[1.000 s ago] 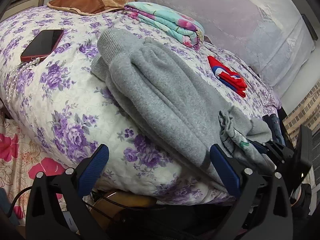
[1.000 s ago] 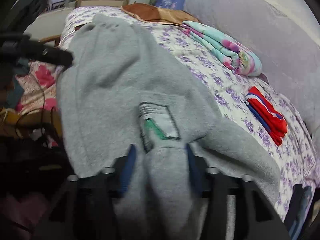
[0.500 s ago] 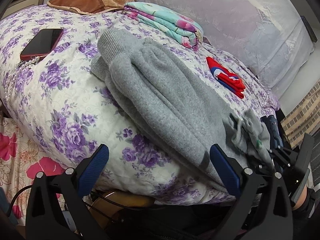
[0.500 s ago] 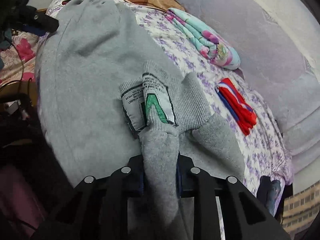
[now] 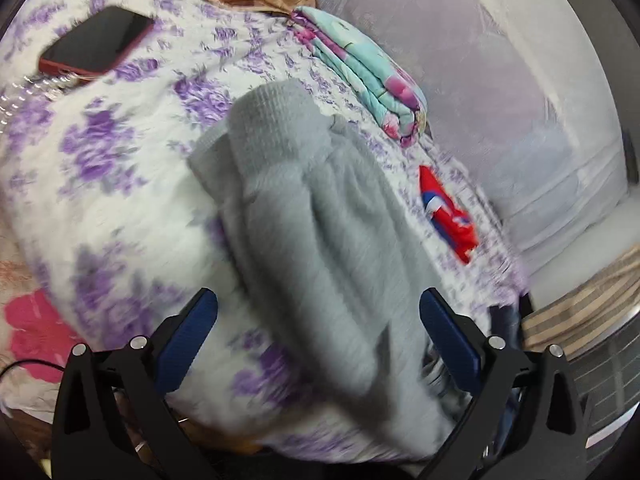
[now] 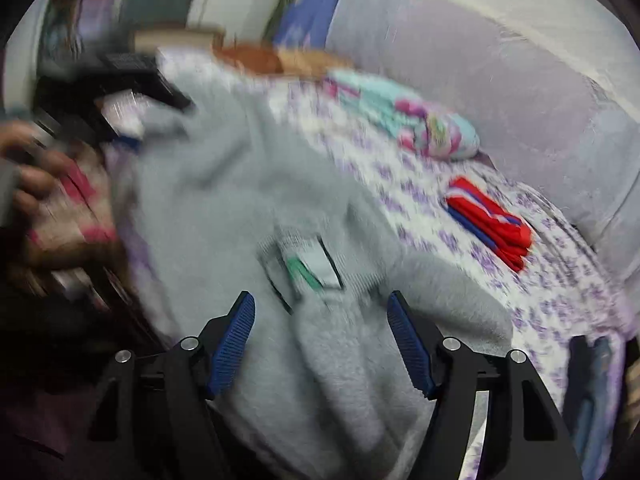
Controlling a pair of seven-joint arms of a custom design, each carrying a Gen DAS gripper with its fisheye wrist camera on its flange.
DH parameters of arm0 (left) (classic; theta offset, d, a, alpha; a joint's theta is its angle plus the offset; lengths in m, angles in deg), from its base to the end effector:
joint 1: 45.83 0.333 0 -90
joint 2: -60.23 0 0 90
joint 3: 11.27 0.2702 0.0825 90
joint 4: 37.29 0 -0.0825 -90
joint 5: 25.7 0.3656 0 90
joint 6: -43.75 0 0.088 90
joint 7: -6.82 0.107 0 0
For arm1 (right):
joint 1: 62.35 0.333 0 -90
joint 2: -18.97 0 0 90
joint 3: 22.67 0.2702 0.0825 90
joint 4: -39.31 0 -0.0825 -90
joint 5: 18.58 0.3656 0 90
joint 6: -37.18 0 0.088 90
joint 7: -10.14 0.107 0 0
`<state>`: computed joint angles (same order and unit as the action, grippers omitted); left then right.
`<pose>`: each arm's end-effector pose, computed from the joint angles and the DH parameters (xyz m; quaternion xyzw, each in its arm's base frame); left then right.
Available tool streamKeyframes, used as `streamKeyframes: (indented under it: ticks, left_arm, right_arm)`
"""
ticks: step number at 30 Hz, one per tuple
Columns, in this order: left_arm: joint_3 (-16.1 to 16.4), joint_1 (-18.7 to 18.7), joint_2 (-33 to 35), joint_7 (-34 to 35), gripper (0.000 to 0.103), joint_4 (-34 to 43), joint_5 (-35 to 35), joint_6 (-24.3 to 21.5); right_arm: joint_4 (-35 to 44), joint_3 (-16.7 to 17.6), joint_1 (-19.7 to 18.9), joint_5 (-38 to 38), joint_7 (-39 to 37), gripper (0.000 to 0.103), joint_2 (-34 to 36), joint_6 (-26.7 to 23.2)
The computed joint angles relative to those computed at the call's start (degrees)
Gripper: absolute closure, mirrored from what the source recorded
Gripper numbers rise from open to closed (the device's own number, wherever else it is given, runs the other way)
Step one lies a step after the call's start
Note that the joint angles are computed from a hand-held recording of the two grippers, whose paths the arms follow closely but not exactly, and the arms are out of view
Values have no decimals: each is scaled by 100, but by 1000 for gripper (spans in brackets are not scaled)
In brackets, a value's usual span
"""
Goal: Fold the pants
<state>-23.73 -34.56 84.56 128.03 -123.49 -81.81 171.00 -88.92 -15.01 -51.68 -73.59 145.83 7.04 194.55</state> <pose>0.6769 -0.0185 0.4383 0.6195 -0.6307 0.4529 0.1156 0.4811 0.1969 0.4863 -0.7205 0.5296 -0.3877 0.2238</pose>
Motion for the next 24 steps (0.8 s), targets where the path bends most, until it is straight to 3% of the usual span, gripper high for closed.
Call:
streamKeyframes:
  ticks: [3,8,9,11,14,17,20,24]
  left_arm:
    - [-41,-57,486,-353,5,653,131,-290]
    - [-315,108,937,-581,7,1108,-219,-123]
    - [-372,142,905,-528,12,1067,-287,-77]
    - [-404,121,718,-300,52,865,-257,71]
    - [-397,61,280,127,67,378,-340,504]
    - [-390,-270,-641,1107,67,-498,-387,1492]
    - [-523,-633,-1776,2791,68,-1457,-877,2264]
    - [-813,-1474,-3247,5229,64,-2879,-1309,3097]
  right_arm:
    - [-263,40,-165,-438,600,31,-271,448]
    - [-611,105,-463,-783,1411,32,-614,826]
    - [-678,132,-536,-824,1557,33,-684,841]
    - [-913,247,-776,-1125,2163,33,-959,925]
    - [-1264,371,-1223,-1697,3297,33,-1396,1130]
    - [-1659,363,-1563,-2060,4205,33,-1868,1291]
    - [-2045,290,-1811,-2151,4681,33,-2363,1260]
    - [-2544,161,-2132,-2063,5023,31,-3012,1186]
